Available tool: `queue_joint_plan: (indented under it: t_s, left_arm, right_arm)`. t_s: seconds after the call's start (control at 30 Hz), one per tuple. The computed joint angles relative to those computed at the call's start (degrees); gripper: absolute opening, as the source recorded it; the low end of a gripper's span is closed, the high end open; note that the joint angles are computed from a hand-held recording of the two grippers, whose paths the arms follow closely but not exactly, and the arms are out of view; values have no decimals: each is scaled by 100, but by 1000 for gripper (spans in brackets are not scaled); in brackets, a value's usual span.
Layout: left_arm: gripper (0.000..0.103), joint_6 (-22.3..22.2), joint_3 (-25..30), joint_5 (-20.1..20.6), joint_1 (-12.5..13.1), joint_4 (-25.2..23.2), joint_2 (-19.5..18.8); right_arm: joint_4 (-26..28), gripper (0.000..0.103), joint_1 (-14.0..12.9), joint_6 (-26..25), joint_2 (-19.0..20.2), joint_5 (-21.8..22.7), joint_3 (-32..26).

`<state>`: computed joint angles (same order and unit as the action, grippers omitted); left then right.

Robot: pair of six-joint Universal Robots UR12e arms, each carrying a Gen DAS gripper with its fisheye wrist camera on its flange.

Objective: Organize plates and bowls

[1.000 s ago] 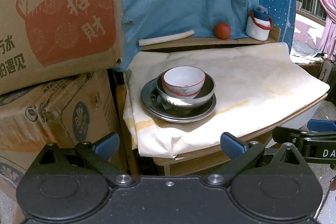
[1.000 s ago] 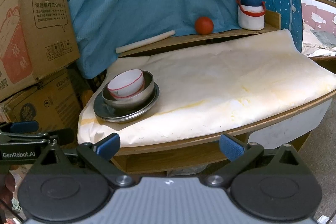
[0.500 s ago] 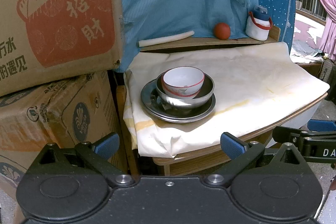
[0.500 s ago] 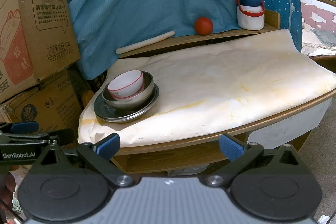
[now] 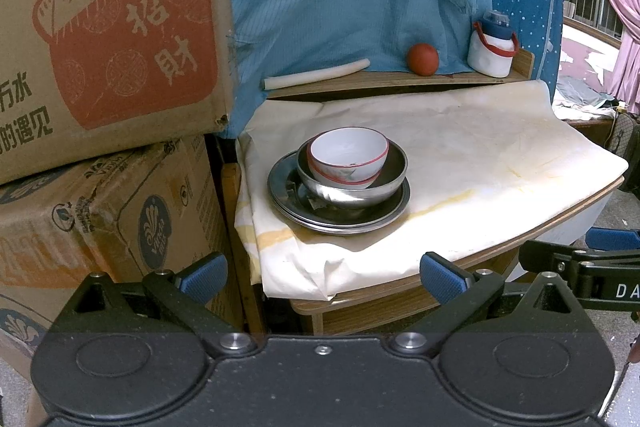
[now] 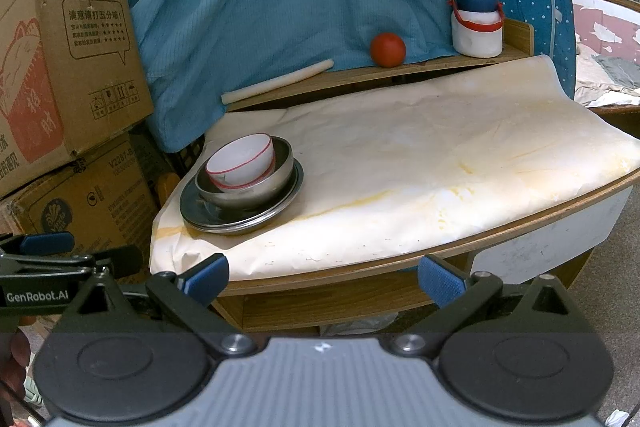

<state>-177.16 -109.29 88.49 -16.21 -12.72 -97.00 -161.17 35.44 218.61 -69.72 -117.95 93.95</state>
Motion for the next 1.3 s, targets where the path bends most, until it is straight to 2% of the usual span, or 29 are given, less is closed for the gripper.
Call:
queue_joint_plan:
  t_s: [1.0, 1.3]
  left_arm:
    - [102, 30, -8, -23, -3, -3, 12]
    - [102, 225, -4, 29, -44, 33, 6]
  right_arm:
    - [58, 103, 33, 77, 16, -44, -41]
    - [88, 103, 39, 101, 18, -36, -51]
